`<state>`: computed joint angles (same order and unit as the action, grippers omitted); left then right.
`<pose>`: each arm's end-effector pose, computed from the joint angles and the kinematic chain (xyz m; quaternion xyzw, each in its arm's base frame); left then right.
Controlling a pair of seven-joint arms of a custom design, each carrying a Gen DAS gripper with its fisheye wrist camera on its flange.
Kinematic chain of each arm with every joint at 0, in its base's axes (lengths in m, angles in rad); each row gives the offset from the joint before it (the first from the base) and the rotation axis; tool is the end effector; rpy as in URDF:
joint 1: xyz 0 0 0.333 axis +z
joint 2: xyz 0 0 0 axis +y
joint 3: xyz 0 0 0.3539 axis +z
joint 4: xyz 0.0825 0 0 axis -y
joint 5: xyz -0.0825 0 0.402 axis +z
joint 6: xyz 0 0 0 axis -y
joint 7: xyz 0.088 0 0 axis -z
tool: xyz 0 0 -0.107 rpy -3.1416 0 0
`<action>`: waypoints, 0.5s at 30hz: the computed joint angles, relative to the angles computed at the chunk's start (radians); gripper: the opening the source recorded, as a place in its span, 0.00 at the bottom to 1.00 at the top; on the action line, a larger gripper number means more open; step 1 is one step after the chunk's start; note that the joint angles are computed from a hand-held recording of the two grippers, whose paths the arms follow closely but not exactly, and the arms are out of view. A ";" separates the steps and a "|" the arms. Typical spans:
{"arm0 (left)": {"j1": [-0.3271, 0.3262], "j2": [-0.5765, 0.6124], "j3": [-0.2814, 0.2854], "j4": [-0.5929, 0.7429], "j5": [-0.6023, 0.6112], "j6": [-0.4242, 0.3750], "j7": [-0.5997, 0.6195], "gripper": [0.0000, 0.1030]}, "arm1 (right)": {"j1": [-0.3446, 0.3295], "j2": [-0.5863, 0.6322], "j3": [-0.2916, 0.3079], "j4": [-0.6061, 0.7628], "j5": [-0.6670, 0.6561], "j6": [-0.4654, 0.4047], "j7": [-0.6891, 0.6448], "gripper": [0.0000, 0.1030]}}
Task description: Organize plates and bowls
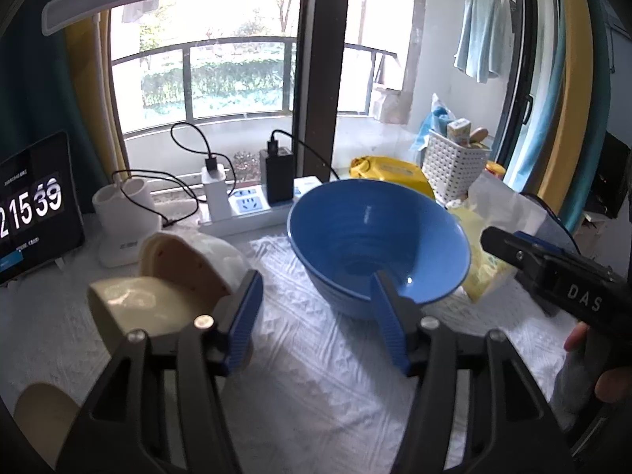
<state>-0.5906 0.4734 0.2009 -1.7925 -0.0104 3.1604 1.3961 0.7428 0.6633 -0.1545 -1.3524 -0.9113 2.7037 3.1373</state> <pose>0.6700 -0.3002 0.4236 -0.5443 0.7157 -0.3658 0.2403 0.6387 0.5010 0.4255 -0.5645 0.6886 -0.2461 0.3829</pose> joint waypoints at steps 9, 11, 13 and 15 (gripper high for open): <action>-0.033 0.060 0.052 0.076 0.032 -0.058 -0.075 0.58 | -0.044 0.061 0.012 0.055 0.085 0.048 -0.049 0.55; -0.026 0.069 0.047 0.090 0.047 -0.067 -0.094 0.58 | -0.053 0.080 0.018 0.074 0.118 0.059 -0.074 0.55; -0.011 0.073 0.031 0.101 0.060 -0.076 -0.105 0.58 | -0.054 0.095 0.016 0.087 0.145 0.065 -0.092 0.55; 0.010 0.079 0.007 0.113 0.068 -0.085 -0.111 0.59 | -0.053 0.108 0.014 0.103 0.170 0.062 -0.112 0.55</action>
<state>-0.5811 0.5520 0.2077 -1.6791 0.0574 3.0754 1.2854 0.6900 0.7712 -0.1408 -1.2498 -0.7411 2.7652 3.0251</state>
